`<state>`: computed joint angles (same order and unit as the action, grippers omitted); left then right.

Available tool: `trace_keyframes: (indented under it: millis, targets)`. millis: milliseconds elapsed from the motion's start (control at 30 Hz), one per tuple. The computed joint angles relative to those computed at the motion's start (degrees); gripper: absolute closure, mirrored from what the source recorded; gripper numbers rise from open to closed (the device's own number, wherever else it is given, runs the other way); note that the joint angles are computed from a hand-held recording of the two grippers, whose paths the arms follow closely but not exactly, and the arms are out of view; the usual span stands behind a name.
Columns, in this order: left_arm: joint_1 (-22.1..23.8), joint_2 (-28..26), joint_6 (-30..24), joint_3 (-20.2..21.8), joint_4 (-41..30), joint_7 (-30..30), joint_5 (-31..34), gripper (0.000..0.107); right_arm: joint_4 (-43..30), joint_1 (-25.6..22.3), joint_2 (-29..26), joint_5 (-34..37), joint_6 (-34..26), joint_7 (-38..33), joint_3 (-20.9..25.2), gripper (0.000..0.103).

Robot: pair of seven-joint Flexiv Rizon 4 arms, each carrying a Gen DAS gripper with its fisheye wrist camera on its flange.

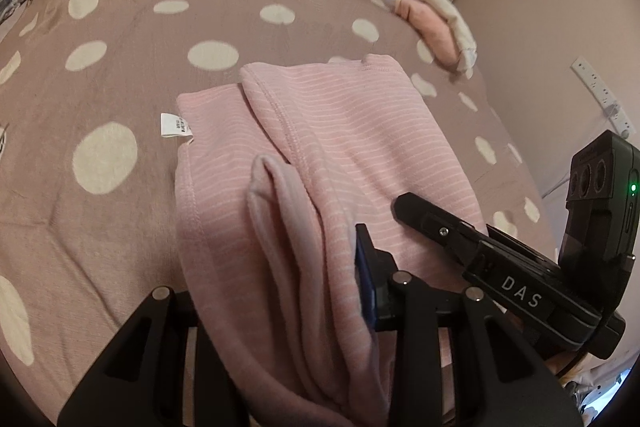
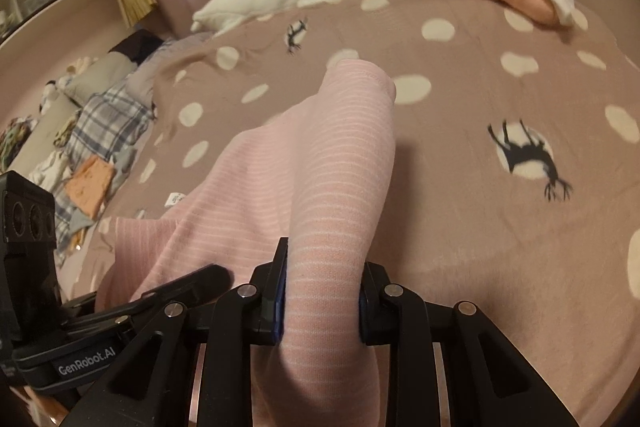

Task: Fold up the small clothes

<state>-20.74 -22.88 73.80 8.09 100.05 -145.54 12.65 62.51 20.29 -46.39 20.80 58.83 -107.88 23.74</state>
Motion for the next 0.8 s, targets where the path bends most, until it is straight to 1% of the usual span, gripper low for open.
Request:
trace_keyframes:
  millis: [100, 233, 333, 400, 433, 467, 567, 600, 633, 667, 700, 733, 767, 800]
  targets:
    - [1.03, -1.01, -0.71, -1.2, 0.3, 0.81, -1.91, 0.072, -0.52, 0.68, -0.78, -1.07, -1.55, 1.59, -1.2, 0.075]
    - [0.85, -1.77, -1.95, -1.09, 0.22, 1.02, -2.54, 0.071, -0.39, 1.54, -1.2, -2.72, -2.26, 3.58, -2.51, 0.075]
    - [0.71, -1.79, -2.68, -0.99, 0.33, 0.72, -2.77, 0.067, -0.17, 1.26, -1.11, -2.95, -2.58, 4.49, -2.35, 0.074]
    - [0.39, -1.58, -3.26, -0.6, 0.32, 0.09, -2.43, 0.061, 0.06, 1.16, -0.99, -3.13, -2.75, 5.24, -2.53, 0.072]
    - [-0.02, -1.34, -3.9, -0.19, 0.17, -0.46, -1.89, 0.06, 0.61, 1.22, -0.62, -3.26, -2.38, 5.74, -2.78, 0.07]
    - [-0.33, -0.99, -4.49, 0.1, 0.1, -0.94, -1.28, 0.059, 0.76, 1.34, -0.55, -3.54, -2.21, 6.21, -3.01, 0.064]
    - [-1.88, 0.31, -6.51, 1.54, -0.46, -3.89, 2.28, 0.052, 3.04, 1.95, 0.7, -4.99, 0.36, 8.27, -4.37, 0.056]
    - [-1.9, 0.8, -6.42, 1.51, -0.36, -4.65, 3.26, 0.046, 3.57, 1.53, 1.03, -4.98, 1.09, 8.3, -4.0, 0.054]
    - [-1.9, 1.41, -6.25, 1.44, -0.15, -5.43, 4.13, 0.043, 4.33, 0.98, 1.59, -4.71, 1.99, 8.2, -3.46, 0.047]
    - [-2.3, 2.2, -6.16, 1.75, -0.01, -6.75, 5.57, 0.036, 4.92, 0.5, 2.01, -4.44, 2.94, 7.99, -2.91, 0.043]
    - [-2.43, 2.66, -6.33, 1.81, -0.15, -7.73, 6.81, 0.029, 6.14, -0.35, 2.91, -3.65, 4.83, 7.18, -1.97, 0.035]
    - [-3.07, 3.57, -6.96, 2.28, -0.38, -9.19, 8.83, 0.025, 6.78, -0.86, 3.38, -3.26, 6.0, 6.67, -1.33, 0.03]
    - [-3.39, 4.28, -7.72, 2.37, -0.65, -10.47, 10.58, 0.018, 7.43, -1.37, 3.9, -2.87, 7.16, 6.11, -0.69, 0.028]
    - [-4.3, 5.38, -8.8, 2.89, -1.07, -12.59, 13.35, 0.014, 8.14, -1.87, 4.5, -2.46, 8.4, 5.5, -0.05, 0.024]
